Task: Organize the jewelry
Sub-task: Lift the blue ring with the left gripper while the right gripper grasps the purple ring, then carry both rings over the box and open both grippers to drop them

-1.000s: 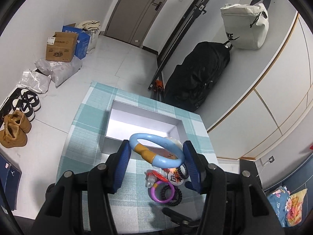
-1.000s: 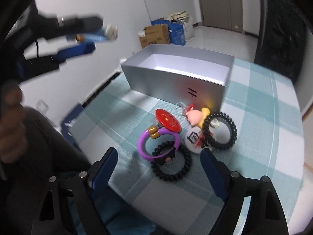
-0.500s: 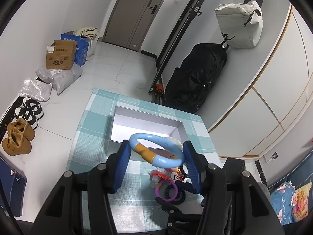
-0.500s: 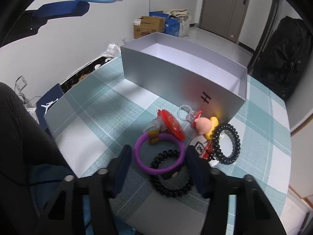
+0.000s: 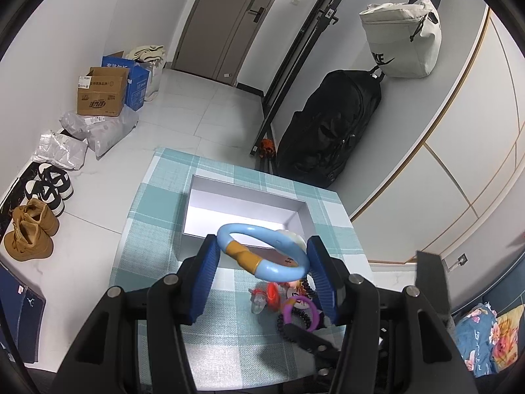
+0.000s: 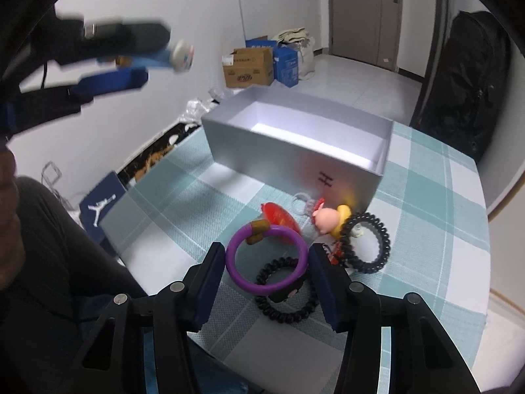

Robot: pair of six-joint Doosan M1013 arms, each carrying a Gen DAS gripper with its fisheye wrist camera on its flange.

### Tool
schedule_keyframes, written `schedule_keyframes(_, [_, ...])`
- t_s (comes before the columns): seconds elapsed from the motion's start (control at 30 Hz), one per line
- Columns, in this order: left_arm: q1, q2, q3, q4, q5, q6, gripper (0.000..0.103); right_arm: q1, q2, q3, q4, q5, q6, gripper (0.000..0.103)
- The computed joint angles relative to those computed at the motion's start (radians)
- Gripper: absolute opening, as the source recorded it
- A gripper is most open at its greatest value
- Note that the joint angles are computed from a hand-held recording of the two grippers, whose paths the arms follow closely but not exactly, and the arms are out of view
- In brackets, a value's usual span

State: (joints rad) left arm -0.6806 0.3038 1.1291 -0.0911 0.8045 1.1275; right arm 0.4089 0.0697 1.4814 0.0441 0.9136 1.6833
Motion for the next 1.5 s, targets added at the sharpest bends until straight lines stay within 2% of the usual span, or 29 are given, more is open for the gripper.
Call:
schedule_keyframes(0.63, [-0.007, 0.031, -0.04, 0.014, 0.049, -0.037, 0.049, -0.065, -0.028, -0.015, 0.199, -0.06, -0.122, 0.051])
schedule_keyframes(0.87, [-0.004, 0.047, -0.072, 0.01, 0.062, -0.04, 0.049, -0.086, 0.005, -0.073, 0.25, -0.007, -0.199, 0.051])
schedule_keyframes(1.1, [0.002, 0.096, -0.155, 0.016, 0.122, -0.024, 0.049, -0.121, 0.049, -0.141, 0.288, 0.018, -0.219, 0.051])
schedule_keyframes(1.5, [0.038, 0.21, -0.307, -0.097, 0.249, -0.007, 0.049, -0.167, 0.136, -0.231, 0.32, 0.086, -0.258, 0.051])
